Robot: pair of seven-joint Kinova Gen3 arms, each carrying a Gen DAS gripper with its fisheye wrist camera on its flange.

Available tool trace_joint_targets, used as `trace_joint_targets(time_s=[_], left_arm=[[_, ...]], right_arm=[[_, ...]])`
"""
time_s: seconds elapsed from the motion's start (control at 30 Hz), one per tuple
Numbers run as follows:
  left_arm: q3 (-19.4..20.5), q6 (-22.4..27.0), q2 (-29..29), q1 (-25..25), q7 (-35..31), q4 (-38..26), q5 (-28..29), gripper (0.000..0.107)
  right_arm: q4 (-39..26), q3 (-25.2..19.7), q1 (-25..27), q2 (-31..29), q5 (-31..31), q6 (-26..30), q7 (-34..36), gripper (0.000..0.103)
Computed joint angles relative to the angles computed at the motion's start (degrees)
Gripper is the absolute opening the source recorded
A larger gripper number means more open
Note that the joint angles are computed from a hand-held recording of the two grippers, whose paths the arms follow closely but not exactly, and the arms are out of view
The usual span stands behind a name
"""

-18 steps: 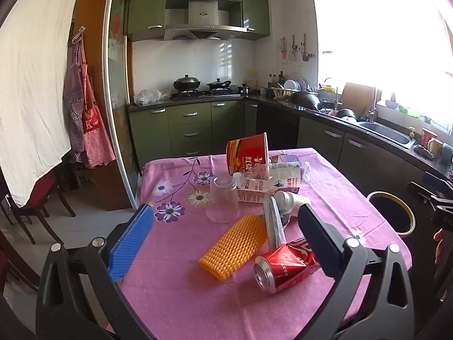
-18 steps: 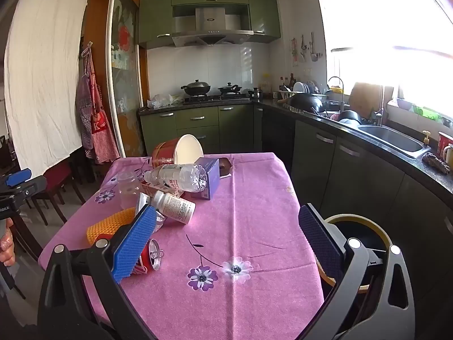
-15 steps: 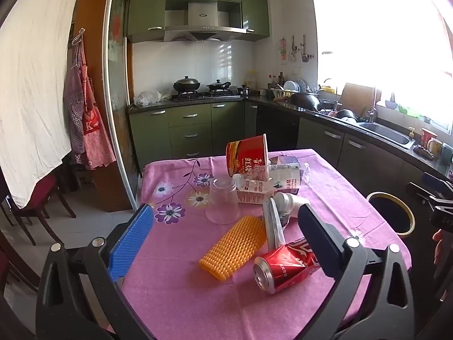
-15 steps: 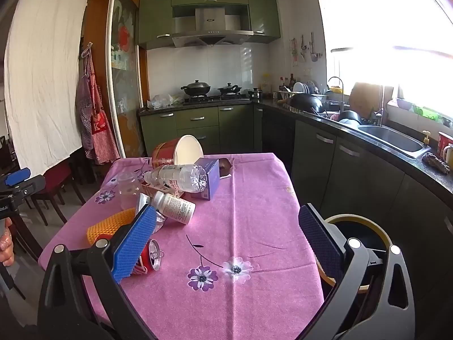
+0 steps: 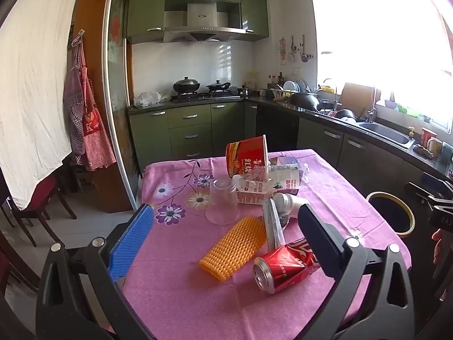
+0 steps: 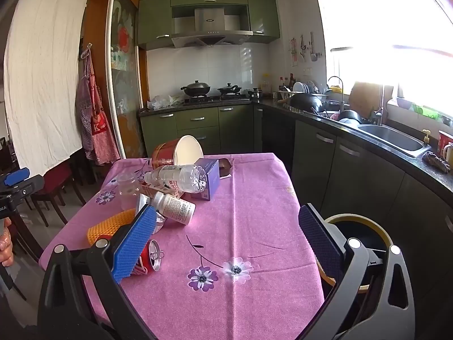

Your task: Collect trash

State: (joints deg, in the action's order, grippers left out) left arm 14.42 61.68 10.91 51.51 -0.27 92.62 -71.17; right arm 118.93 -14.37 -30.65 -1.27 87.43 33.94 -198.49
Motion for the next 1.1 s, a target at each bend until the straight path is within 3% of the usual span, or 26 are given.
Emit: trace_joint_targets(time_s=[1.1], left_arm=[[-0.5,-0.3,0.8,0.5,-1.2,-1.2,0.2,0.097]], right_arm=[[-0.3,0.2,0.2,0.1,-0.5,-0.4,0.4,0.099]])
